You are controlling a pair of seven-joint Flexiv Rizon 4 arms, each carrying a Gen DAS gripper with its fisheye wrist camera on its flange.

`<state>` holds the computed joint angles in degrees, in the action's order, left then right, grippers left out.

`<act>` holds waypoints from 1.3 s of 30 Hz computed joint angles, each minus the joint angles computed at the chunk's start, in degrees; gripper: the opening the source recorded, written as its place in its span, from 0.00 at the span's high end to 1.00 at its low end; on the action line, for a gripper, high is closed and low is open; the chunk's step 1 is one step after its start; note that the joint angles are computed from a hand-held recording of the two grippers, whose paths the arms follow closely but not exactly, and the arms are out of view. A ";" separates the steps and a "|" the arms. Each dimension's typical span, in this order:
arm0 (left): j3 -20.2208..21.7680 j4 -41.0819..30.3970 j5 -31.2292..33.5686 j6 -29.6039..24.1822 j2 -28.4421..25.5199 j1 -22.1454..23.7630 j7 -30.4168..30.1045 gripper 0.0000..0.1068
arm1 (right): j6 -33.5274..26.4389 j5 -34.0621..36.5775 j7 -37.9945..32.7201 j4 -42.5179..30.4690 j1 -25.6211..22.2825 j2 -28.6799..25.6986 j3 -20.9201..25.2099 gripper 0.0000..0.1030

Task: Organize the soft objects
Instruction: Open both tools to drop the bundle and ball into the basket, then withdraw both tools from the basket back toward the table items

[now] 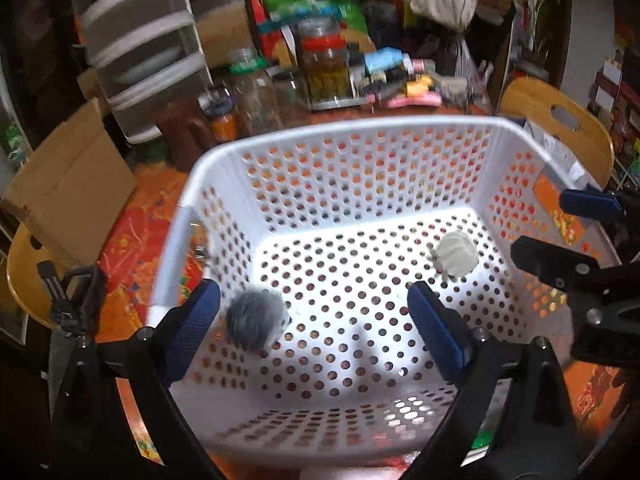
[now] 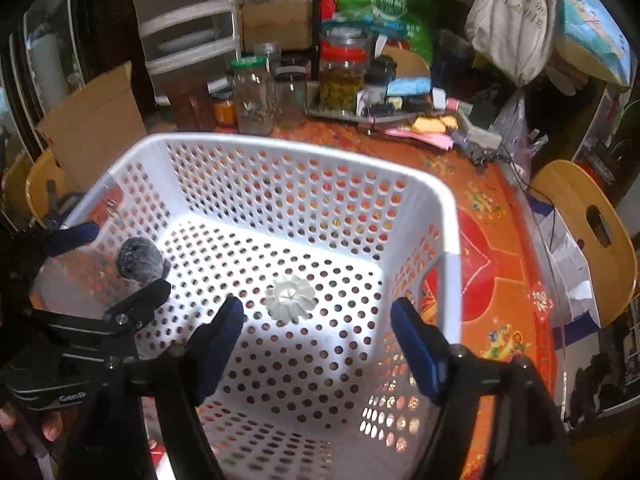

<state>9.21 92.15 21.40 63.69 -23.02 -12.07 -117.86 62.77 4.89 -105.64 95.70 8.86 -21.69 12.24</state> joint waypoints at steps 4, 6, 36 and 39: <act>3.82 4.24 8.06 4.97 4.46 -3.49 -7.45 0.04 | 6.42 3.51 -2.71 4.75 -1.68 3.85 1.63 0.05; 4.51 6.21 12.21 5.88 6.86 -4.41 -11.02 0.04 | 9.78 4.76 -3.12 7.65 -1.99 6.01 1.87 0.05; -12.47 31.08 42.23 4.13 30.02 1.80 -46.04 0.04 | 27.63 26.51 -13.96 33.63 3.68 22.59 -0.90 0.05; -13.45 31.52 41.44 5.49 29.52 3.83 -46.00 0.04 | 26.62 28.25 -15.26 33.89 4.59 22.82 -1.59 0.05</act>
<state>-4.24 123.66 62.83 69.18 6.50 -8.24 -163.86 89.39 33.14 -120.90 129.58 13.45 1.13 10.65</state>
